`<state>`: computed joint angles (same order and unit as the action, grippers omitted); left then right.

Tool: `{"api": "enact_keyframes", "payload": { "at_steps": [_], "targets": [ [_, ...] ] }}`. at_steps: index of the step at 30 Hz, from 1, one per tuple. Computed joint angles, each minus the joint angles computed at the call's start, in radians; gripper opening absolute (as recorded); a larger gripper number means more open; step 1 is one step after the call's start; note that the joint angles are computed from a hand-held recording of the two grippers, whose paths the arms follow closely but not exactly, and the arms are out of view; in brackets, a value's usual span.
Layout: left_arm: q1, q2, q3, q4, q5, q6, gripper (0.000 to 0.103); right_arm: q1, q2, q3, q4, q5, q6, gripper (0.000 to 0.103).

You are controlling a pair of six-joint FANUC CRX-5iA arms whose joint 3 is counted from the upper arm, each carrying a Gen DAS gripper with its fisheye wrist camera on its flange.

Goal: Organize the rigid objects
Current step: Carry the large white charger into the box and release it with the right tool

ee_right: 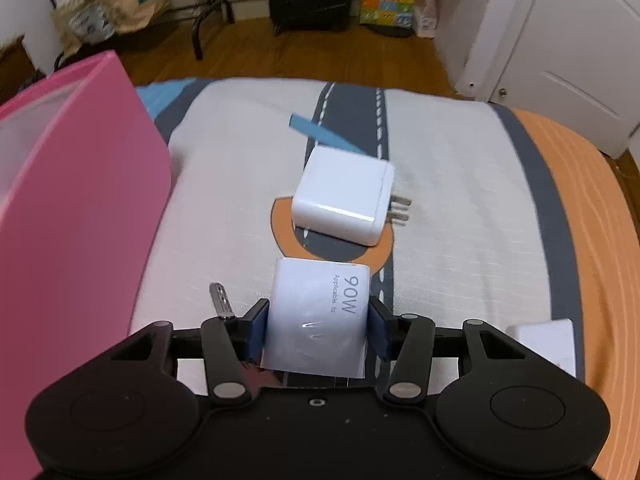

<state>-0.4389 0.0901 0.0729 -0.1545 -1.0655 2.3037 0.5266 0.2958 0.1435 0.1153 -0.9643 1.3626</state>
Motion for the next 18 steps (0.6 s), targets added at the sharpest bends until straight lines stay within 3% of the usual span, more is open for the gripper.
{"api": "enact_keyframes", "payload": {
  "at_steps": [10,18],
  "targets": [
    [-0.006,0.004,0.008,-0.009,-0.007,0.009,0.010,0.045,-0.218,-0.097,-0.018,0.076,0.085,0.056],
    [0.001,-0.001,0.002,-0.001,-0.005,0.012,0.010,0.100,-0.271,0.010,-0.277,-0.052,0.394,0.056]
  ]
}}
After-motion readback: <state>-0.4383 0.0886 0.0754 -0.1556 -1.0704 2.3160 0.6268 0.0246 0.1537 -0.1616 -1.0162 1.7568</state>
